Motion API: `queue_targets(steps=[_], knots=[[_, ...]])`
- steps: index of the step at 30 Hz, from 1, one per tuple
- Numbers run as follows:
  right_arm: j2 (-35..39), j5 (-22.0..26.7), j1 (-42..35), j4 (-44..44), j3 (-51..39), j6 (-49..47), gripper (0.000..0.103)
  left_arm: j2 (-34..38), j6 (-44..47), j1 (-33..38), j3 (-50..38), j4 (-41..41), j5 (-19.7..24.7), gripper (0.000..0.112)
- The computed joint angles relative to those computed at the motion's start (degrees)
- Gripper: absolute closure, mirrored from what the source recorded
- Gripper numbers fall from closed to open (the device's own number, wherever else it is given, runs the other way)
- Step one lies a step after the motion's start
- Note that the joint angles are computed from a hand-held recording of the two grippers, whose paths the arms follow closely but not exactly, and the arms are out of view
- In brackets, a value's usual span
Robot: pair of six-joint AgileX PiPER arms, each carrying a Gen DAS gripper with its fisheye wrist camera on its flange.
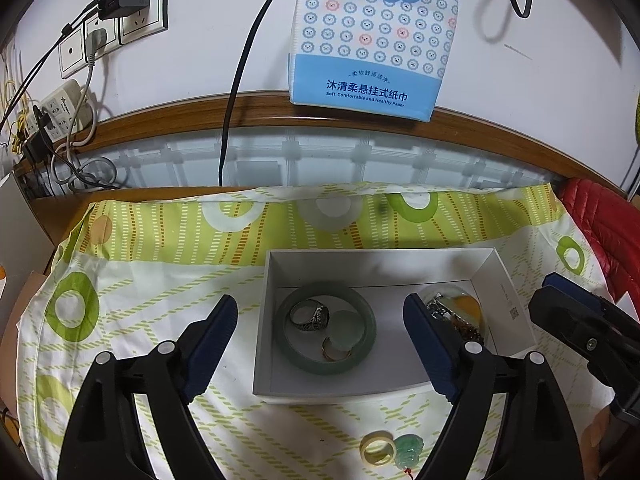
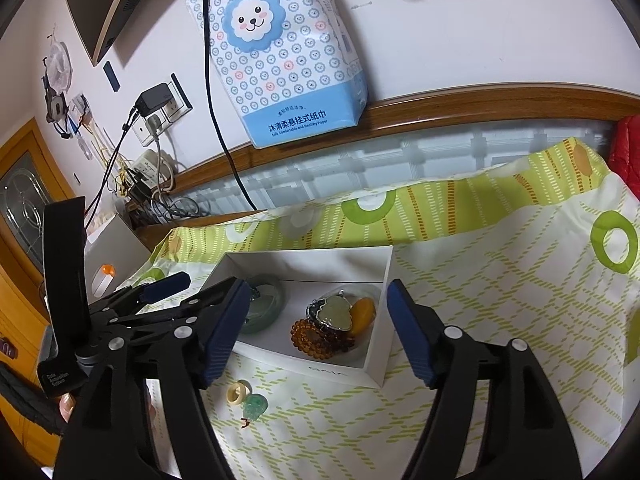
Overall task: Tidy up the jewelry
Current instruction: 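Move both grippers back to the pale jade donut and green jade bead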
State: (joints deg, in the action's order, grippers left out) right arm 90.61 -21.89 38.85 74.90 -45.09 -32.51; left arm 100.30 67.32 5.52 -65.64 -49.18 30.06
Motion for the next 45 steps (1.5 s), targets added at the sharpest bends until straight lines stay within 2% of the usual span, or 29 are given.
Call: queue_targets(steps=[11, 21, 25, 28, 31, 34, 36, 38, 43, 45], knots=[[0.1, -3.5, 1.9, 4.5, -0.2, -3.6, 0.017, 0.0, -0.9, 0.4, 0.2, -0.1, -1.3, 0.019], [-3.1, -6.3, 4.2, 1.7, 2.9, 1.2, 0.016, -0.8, -1.0, 0.5, 1.6, -0.7, -5.0, 0.018], [-3.6, -7.1, 4.8, 1.5, 3.3, 1.7, 0.015, -2.6, 2.4, 0.8, 4.0, -3.6, -7.3, 0.018], [-3.7, -7.5, 5.5, 2.3, 3.9, 1.2, 0.015, -4.8, 8.5, 0.9, 7.5, -8.6, -10.5, 0.018], [-4.1, -8.9, 6.9, 4.0, 5.1, 0.4, 0.015, -6.2, 12.5, 0.9, 9.7, -11.5, -11.9, 0.018], [-4.6, -9.8, 8.0, 4.6, 6.3, 0.5, 0.015, -7.7, 16.2, 1.7, 11.9, -13.9, -10.9, 0.017], [-4.5, -10.4, 9.0, 5.5, 6.8, -0.3, 0.015, -8.5, 18.2, 3.3, 13.2, -14.6, -8.2, 0.017], [-4.0, -10.9, 10.0, 6.9, 6.9, -2.0, 0.015, -9.0, 18.5, 4.5, 14.3, -13.3, -6.4, 0.017], [-1.4, -12.1, 13.2, 9.9, 6.5, -5.9, 0.015, -9.8, 19.9, 7.1, 17.3, -10.6, -5.0, 0.017], [-0.4, -12.2, 14.2, 10.3, 6.2, -6.8, 0.015, -9.0, 18.1, 9.3, 17.3, -7.7, -2.9, 0.017]])
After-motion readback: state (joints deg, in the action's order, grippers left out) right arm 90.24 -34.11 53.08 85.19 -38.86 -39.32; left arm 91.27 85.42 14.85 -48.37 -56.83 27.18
